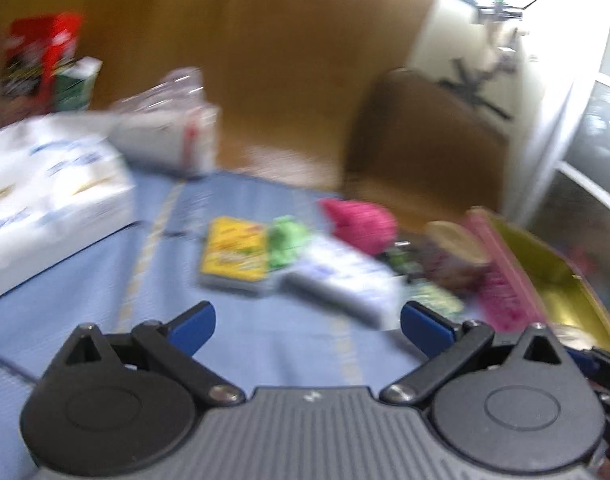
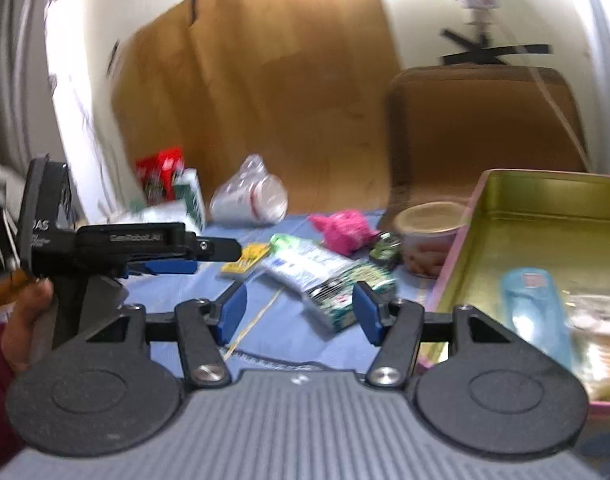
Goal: Organize soft objects
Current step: 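Move the left gripper back toward the yellow card pack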
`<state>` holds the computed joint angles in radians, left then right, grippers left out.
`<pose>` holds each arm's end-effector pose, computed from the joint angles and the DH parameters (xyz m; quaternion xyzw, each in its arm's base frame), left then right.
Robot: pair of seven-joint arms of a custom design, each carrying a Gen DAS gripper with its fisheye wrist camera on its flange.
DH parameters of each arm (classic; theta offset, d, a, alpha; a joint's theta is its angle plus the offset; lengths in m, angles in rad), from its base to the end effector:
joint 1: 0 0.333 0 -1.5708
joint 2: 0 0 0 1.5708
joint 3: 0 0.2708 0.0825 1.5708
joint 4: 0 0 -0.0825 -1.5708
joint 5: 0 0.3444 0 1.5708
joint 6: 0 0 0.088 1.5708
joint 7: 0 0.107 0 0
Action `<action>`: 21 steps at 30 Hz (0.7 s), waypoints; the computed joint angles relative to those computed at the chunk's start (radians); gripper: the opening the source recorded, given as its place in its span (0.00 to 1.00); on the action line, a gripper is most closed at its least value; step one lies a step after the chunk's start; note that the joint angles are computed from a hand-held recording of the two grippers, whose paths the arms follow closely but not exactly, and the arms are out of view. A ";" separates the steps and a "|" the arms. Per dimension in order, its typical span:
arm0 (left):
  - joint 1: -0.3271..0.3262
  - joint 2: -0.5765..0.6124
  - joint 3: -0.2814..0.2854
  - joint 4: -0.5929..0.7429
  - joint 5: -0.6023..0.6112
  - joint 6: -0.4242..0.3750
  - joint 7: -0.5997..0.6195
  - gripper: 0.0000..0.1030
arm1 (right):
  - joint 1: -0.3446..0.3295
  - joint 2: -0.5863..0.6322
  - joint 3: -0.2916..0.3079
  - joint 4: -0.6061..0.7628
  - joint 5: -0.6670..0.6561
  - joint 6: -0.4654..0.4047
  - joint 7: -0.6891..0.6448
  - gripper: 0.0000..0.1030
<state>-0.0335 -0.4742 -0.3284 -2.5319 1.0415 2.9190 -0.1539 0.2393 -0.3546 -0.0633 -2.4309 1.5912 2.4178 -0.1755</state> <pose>0.3736 -0.2066 0.4745 -0.7283 0.4885 -0.3986 0.2684 0.4383 0.0820 0.4538 -0.7521 0.3206 -0.1125 0.5647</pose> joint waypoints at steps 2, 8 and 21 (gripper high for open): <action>0.021 -0.011 -0.005 -0.024 0.013 -0.015 -0.028 0.99 | 0.019 0.038 0.034 0.032 -0.005 0.044 -0.003 0.60; 0.101 -0.074 -0.051 -0.077 0.113 -0.056 -0.304 0.99 | 0.089 0.185 0.115 0.185 0.013 0.195 0.013 0.60; -0.002 -0.194 -0.030 -0.143 0.114 -0.374 -0.481 0.99 | 0.216 0.505 0.241 0.498 -0.341 0.404 0.418 0.72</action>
